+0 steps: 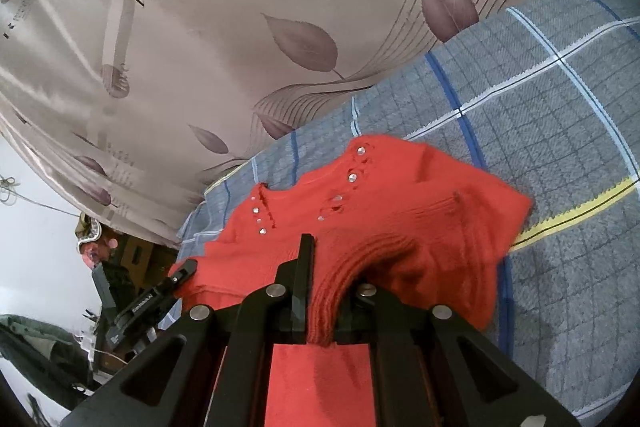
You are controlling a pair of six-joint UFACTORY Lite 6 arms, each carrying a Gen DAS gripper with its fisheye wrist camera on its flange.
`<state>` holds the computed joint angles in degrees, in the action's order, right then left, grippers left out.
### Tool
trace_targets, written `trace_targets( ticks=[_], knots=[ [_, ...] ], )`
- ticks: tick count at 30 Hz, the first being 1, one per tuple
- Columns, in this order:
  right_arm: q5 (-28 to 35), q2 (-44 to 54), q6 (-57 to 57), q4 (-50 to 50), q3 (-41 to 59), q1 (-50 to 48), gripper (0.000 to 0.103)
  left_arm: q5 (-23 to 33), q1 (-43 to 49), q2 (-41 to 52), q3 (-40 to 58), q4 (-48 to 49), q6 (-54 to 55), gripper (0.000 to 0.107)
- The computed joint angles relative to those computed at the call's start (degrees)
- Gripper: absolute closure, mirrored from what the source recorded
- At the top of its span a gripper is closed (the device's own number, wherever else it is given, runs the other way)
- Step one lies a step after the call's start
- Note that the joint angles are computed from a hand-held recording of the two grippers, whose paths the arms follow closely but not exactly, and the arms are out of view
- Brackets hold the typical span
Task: Fold small clothes
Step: 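Fold the hem up toward the studded collar with both grippers, then lower the hem onto the collar and open both grippers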
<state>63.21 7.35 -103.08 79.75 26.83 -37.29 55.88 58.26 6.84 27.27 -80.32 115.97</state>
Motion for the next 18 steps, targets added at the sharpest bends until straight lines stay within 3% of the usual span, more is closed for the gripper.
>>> trace_targets(
  ticks=[14, 18],
  knots=[
    [-0.17, 4.78, -0.78, 1.8, 2.32, 1.64, 0.094, -1.76, -2.3, 5.45, 2.42, -1.64, -1.56, 0.099],
    [2.98, 8.74, 0.19, 1.81, 4.36, 0.07, 0.092, -1.35, -2.62, 7.74, 4.81, -0.68, -5.86, 0.088]
  ],
)
